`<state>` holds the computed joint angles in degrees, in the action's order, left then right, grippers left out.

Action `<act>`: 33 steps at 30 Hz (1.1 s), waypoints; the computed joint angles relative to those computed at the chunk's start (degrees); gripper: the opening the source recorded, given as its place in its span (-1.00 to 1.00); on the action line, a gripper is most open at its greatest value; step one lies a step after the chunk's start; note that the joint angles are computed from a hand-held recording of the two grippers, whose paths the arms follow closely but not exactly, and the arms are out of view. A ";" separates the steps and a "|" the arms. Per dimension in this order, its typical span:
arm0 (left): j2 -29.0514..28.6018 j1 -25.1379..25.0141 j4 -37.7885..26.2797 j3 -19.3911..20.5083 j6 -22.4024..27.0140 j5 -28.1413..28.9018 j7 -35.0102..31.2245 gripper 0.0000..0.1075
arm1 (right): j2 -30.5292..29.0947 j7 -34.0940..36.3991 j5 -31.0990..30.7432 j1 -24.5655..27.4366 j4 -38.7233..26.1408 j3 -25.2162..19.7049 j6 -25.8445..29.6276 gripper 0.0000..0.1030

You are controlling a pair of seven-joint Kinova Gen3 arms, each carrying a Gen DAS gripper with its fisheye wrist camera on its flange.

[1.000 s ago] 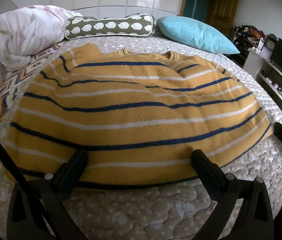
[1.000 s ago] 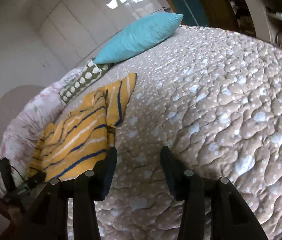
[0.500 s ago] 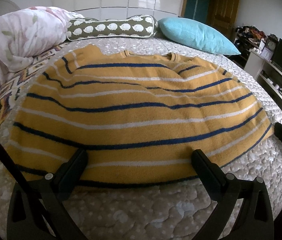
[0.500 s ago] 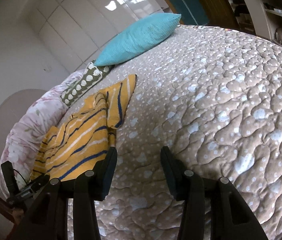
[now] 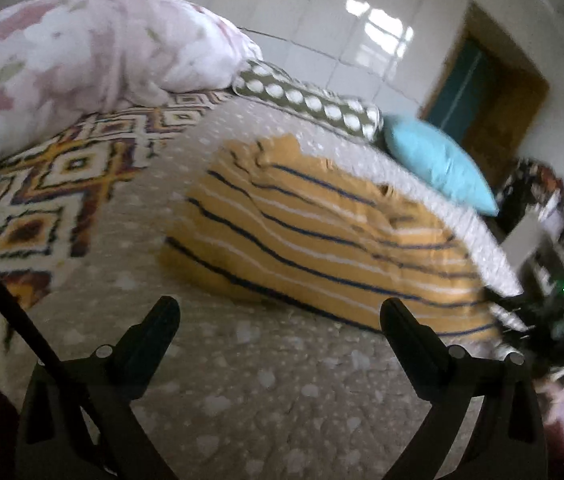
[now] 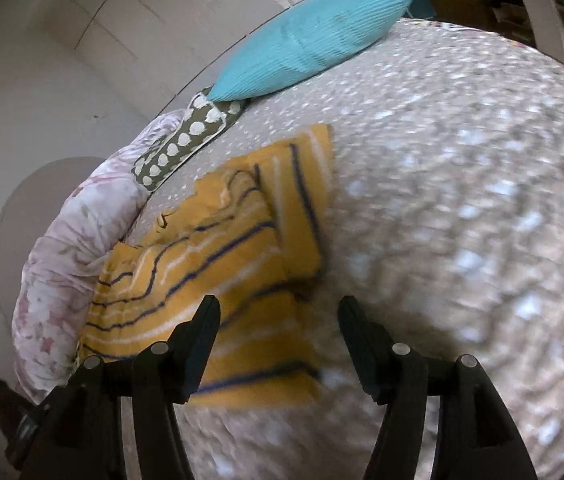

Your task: Fold small clothes

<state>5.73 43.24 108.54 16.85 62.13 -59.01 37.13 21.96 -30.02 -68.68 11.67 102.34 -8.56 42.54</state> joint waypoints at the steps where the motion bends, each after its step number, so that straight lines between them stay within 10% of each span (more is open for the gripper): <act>1: -1.41 0.60 1.32 0.24 0.39 -0.53 2.33 0.87 | 0.34 -1.99 1.12 -0.47 -0.88 -0.89 -0.83 0.30; 5: -4.34 1.14 3.08 2.86 6.14 1.17 5.30 0.87 | 0.28 -11.31 6.99 -8.05 -4.44 3.96 -1.54 -0.51; 12: -9.70 1.67 8.18 9.18 16.79 4.02 13.08 0.87 | -7.47 -26.31 23.30 -23.78 -7.63 8.46 -8.80 -0.71; 19: -12.33 2.39 11.18 14.73 25.16 6.59 20.72 0.87 | -4.25 -39.11 39.61 -42.29 -14.51 8.97 -9.77 -0.75; 29: -14.09 0.67 15.17 15.78 22.30 8.98 23.22 0.87 | 4.27 -51.57 62.91 -56.04 -19.45 5.33 -11.20 -0.73; 33: -14.21 0.22 15.55 16.66 22.07 9.23 24.71 0.87 | 4.55 -52.15 72.21 -56.82 -19.01 2.36 -12.46 -0.13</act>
